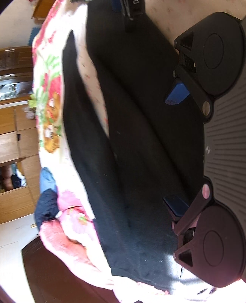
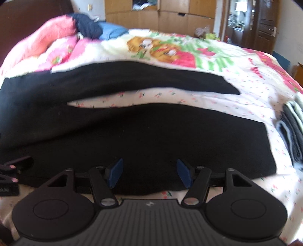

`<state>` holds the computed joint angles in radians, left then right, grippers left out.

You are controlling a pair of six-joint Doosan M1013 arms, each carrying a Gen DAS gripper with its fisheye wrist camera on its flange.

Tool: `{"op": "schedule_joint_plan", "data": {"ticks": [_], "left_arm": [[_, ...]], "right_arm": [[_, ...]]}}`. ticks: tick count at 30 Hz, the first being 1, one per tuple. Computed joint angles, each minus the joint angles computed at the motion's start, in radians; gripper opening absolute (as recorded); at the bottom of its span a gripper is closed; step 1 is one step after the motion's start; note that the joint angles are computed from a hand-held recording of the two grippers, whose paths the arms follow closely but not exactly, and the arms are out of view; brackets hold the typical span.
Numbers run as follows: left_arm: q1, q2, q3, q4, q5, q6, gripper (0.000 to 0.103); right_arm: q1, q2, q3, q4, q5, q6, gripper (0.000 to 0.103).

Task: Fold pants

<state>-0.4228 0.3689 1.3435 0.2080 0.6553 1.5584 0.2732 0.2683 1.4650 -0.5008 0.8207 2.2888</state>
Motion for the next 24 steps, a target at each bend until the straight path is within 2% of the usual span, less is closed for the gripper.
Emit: {"op": "schedule_joint_plan", "data": {"ticks": [2,5,10,12,15,18,20,22,24], "left_arm": [[0.017,0.015,-0.013,-0.04,0.022,0.041,0.103],[0.04,0.022,-0.009,-0.085,0.032,0.103,0.103],[0.077,0.004,-0.011,-0.212,0.022,0.198,0.103],[0.097,0.001,-0.024,-0.252,-0.005,0.226,0.103],[0.126,0.021,-0.07,-0.23,-0.048,0.231,0.103],[0.154,0.084,-0.173,-0.137,-0.041,0.221,0.103],[0.168,0.139,-0.258,-0.058,-0.018,0.238,0.103],[0.181,0.196,-0.347,0.047,0.005,0.226,0.103],[0.202,0.251,-0.444,0.073,0.065,0.196,0.103]], "right_arm": [[-0.004,0.026,-0.026,0.041,0.025,-0.057,0.064],[0.004,0.041,-0.037,0.021,0.038,-0.097,0.064],[0.013,0.027,-0.051,0.026,0.039,-0.155,0.064],[0.013,0.024,-0.065,0.033,0.013,-0.224,0.064],[-0.007,0.062,-0.147,0.145,-0.006,-0.44,0.064],[-0.043,0.151,-0.292,0.35,-0.024,-0.744,0.067],[-0.063,0.24,-0.42,0.48,-0.001,-0.952,0.069],[-0.072,0.338,-0.563,0.549,0.051,-1.084,0.069],[-0.073,0.433,-0.713,0.576,0.12,-1.147,0.069]]}}
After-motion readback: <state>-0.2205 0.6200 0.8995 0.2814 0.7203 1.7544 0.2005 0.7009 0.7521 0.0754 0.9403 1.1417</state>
